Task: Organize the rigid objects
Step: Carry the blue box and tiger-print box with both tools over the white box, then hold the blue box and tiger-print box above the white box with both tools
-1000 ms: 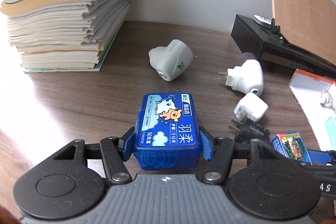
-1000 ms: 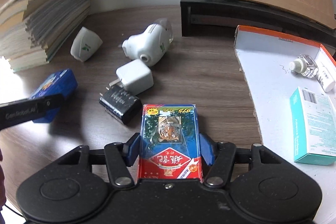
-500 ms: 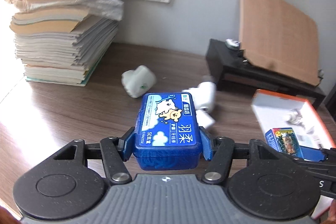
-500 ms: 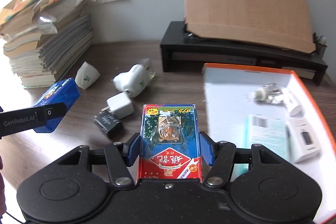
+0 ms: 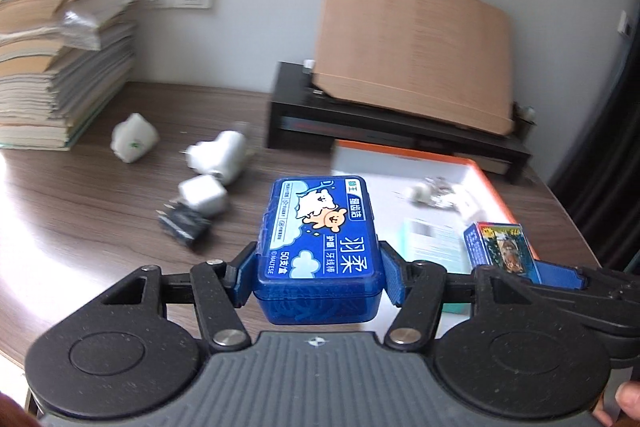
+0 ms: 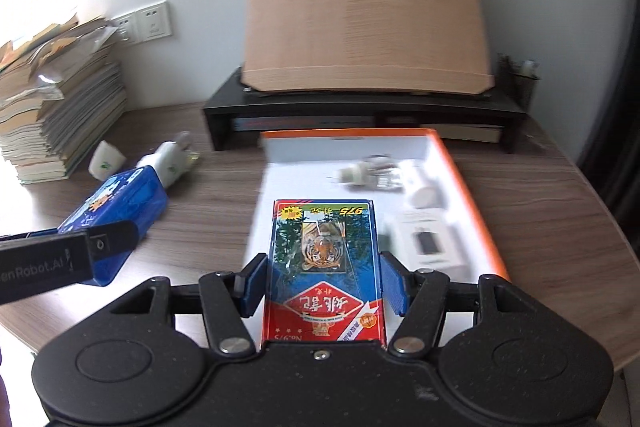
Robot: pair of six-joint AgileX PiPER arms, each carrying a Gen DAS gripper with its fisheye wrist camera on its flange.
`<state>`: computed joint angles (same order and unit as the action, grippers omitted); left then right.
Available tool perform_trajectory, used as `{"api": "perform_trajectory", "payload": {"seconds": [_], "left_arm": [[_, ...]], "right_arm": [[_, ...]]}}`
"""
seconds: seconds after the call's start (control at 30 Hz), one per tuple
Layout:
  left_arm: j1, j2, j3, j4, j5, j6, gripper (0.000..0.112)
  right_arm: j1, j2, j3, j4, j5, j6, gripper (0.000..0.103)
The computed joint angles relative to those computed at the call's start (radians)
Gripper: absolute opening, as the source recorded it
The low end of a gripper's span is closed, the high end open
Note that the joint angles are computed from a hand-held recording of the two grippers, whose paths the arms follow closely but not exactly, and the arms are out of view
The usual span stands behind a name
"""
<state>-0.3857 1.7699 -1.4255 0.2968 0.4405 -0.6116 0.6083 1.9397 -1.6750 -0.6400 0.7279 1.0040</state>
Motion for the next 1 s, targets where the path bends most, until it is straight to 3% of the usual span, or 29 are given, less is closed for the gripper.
{"api": "perform_trajectory", "payload": {"seconds": [0.37,0.73,1.0], "left_arm": [[-0.169,0.054,-0.056,0.245,0.062,-0.308,0.062],[-0.251,0.106,-0.124,0.386,0.131,-0.469,0.062],[-0.271,0.124,-0.147,0.399,0.158,-0.481,0.062]], "right_arm": [[-0.117,-0.193,0.307,-0.047,-0.172,0.027,0.071],[-0.200,-0.248,0.402,0.021,-0.296,-0.078,0.071],[-0.222,-0.257,0.422,0.086,-0.338,-0.160,0.071]]}}
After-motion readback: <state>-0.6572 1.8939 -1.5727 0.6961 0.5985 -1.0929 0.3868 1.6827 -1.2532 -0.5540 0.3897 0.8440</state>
